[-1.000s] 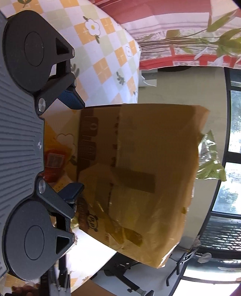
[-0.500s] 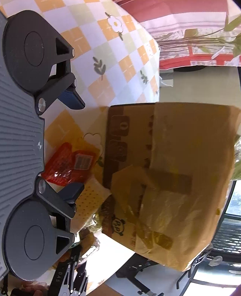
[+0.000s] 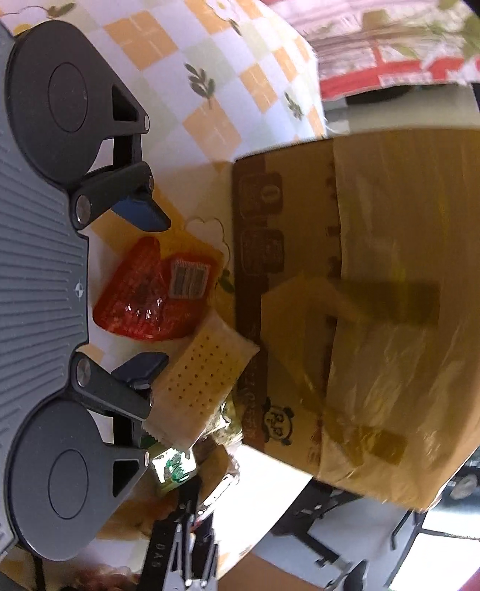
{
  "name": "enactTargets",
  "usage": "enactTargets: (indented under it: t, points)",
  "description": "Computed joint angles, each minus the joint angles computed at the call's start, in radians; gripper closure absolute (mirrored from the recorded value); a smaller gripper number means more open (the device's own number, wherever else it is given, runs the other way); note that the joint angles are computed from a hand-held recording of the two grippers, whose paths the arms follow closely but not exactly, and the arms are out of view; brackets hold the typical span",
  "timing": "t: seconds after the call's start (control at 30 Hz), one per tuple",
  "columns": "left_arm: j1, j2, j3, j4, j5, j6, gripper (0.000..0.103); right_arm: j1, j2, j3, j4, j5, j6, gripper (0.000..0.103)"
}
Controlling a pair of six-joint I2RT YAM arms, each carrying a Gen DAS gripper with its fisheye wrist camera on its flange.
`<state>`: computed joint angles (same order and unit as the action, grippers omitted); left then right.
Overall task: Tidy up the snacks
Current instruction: 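Grasp the red sausage packet with the left tool while the right tool grasps the orange-white bar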
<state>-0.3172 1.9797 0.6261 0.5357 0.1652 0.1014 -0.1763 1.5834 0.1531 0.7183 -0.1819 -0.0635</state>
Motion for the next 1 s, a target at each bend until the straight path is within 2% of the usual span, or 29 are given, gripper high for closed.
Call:
enactTargets:
  t: [0.17,0.47,0.53,0.73,1.0]
  points:
    - [-0.031,0.056,0.027,0.032,-0.069,0.057,0.028,-0.002,0.004,-0.001,0.005,-0.004,0.005,0.064]
    - [-0.034,0.097,0.026,0.094,-0.082,0.124,0.029,-0.003,0.005,-0.004,0.011,-0.009,0.01,0.064]
    - [-0.017,0.092,0.025,0.083,-0.035,0.122,0.041,-0.004,0.005,-0.004,0.011,-0.01,0.01,0.064]
    - [-0.001,0.07,-0.004,0.078,0.021,0.134,0.057,-0.003,0.006,-0.004,0.012,-0.01,0.011,0.064]
    - [0.054,0.002,-0.046,0.054,0.094,0.131,0.061,-0.007,0.009,-0.005,0.016,-0.014,0.009,0.064]
